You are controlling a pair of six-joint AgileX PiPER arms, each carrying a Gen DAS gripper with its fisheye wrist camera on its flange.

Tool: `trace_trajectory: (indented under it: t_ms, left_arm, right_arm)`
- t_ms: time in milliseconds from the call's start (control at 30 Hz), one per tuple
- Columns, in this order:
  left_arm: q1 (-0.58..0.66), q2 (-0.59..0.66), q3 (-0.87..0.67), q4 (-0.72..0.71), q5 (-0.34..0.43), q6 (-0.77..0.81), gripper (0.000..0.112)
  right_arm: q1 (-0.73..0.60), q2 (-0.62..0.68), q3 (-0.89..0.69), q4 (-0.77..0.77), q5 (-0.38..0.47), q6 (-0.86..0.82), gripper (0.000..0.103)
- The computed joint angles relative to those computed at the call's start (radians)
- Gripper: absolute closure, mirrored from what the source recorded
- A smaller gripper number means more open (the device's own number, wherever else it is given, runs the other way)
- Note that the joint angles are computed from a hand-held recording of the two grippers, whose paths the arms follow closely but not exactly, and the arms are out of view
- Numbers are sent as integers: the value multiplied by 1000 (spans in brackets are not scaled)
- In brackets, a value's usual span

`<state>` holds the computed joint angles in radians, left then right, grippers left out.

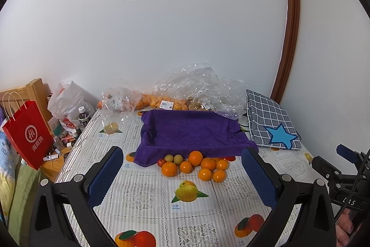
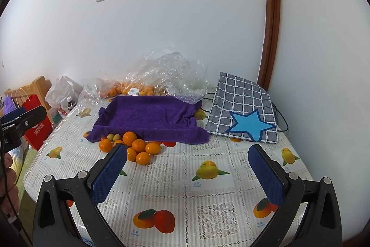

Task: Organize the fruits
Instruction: 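Move the left tool toward the fruit pile while the right tool approaches an oval orange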

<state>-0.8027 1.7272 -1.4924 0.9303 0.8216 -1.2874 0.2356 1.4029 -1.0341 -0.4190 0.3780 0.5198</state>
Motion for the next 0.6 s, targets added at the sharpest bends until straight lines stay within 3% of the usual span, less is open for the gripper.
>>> trace_trajectory:
  t_ms: [433,600]
  left_arm:
    - [60,47,10,-45,-71,27,9]
    - [122,83,23,-107,-126,68,9]
  right_arm:
    - [-15,82,-29,22,-10,-35,0]
    - [-2,145,-42,-102,-13,100,0]
